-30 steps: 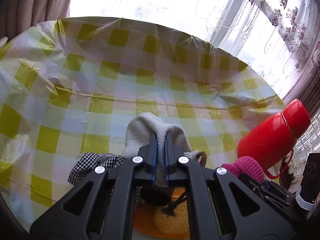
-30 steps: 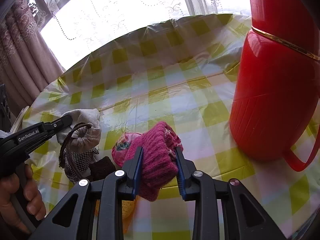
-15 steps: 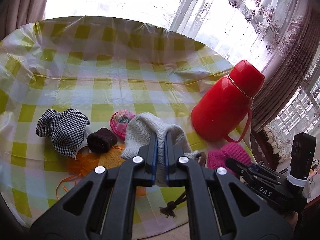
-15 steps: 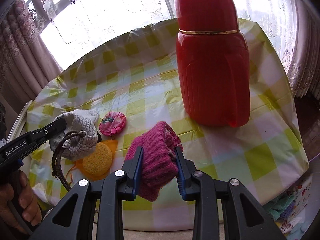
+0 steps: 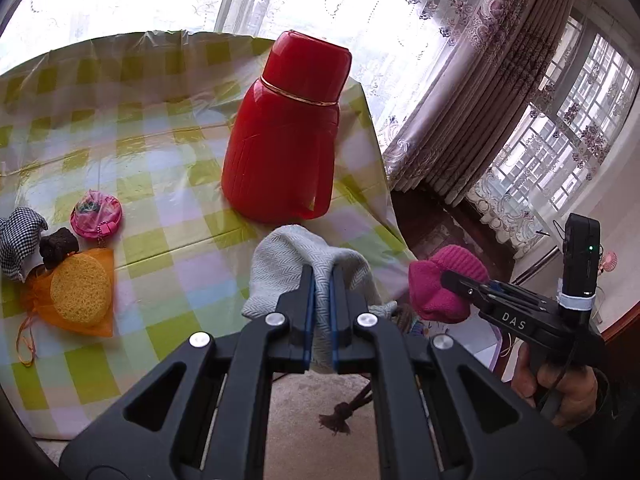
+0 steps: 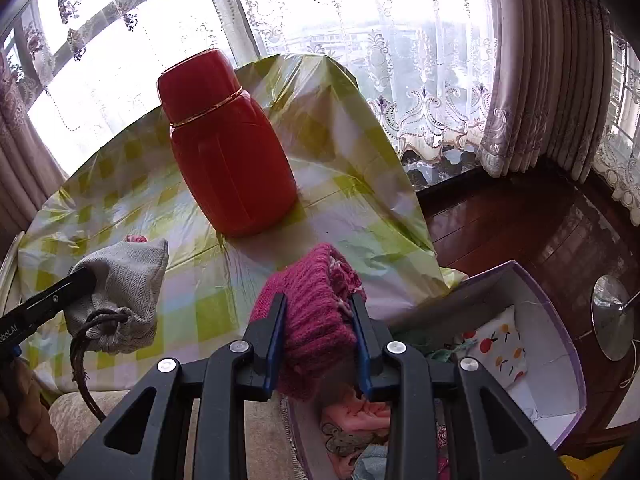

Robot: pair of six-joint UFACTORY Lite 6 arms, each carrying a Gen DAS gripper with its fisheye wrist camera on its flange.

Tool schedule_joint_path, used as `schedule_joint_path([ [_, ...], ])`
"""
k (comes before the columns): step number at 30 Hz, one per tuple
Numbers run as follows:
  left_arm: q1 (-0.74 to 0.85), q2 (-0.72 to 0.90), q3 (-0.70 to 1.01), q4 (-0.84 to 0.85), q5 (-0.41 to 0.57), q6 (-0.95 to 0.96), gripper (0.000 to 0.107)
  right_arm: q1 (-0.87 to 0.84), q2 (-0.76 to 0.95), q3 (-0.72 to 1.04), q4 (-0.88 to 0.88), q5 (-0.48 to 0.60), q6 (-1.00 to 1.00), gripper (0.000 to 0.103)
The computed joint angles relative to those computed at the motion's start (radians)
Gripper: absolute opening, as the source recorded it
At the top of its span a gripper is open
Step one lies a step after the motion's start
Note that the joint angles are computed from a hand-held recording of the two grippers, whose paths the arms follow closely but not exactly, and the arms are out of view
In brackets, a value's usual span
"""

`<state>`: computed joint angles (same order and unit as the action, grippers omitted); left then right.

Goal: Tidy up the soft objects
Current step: 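Carry the grey bag and pink knit roll into the white box and open both grippers, then move both open grippers back over the cushion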

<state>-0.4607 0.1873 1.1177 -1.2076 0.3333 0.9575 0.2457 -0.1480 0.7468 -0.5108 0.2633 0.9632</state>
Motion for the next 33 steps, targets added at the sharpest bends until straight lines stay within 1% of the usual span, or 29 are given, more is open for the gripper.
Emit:
schedule_joint_path([
  [7,-0.205,0.000,0.020,0.181,-0.064,-0.219,0.008,-0.239,-0.236,-0.208,0.309,0.030,-0.410,0.031],
  [12,-0.313,0.012,0.040,0.270,-0.065,-0.329,0.008,-0.403,-0.384,-0.303,0.513,0.097,-0.700,0.032],
  [14,-0.340,0.026,0.054,0.259,-0.044,-0.327,0.009,-0.449,-0.424,-0.322,0.558,0.124,-0.767,0.033],
  [15,-0.356,0.030,0.057,0.264,-0.040,-0.336,0.014,-0.467,-0.439,-0.327,0.577,0.141,-0.794,0.034],
  [16,-0.365,0.034,0.060,0.245,-0.030,-0.319,0.017,-0.483,-0.452,-0.332,0.587,0.156,-0.813,0.036],
  [17,-0.373,0.050,0.072,0.227,-0.015,-0.303,0.032,-0.495,-0.469,-0.337,0.587,0.171,-0.818,0.038],
  [18,-0.381,0.050,0.070,0.236,-0.015,-0.315,0.056,-0.500,-0.484,-0.340,0.567,0.187,-0.803,0.040],
  [19,-0.392,0.039,0.060,0.265,-0.041,-0.345,0.064,-0.501,-0.498,-0.342,0.547,0.200,-0.790,0.044],
  [20,-0.401,0.026,0.051,0.308,-0.065,-0.387,0.068,-0.505,-0.515,-0.349,0.547,0.208,-0.795,0.046],
  [24,-0.372,-0.004,0.025,0.287,-0.072,-0.372,0.069,-0.520,-0.519,-0.348,0.582,0.214,-0.833,0.048],
  [27,-0.339,-0.014,0.002,0.221,-0.073,-0.313,0.069,-0.505,-0.497,-0.339,0.594,0.207,-0.837,0.048],
  [30,-0.309,-0.033,-0.030,0.157,-0.075,-0.252,0.069,-0.462,-0.470,-0.329,0.557,0.196,-0.779,0.048],
  [33,-0.267,-0.062,-0.069,0.108,-0.070,-0.201,0.069,-0.393,-0.443,-0.316,0.469,0.182,-0.663,0.048],
])
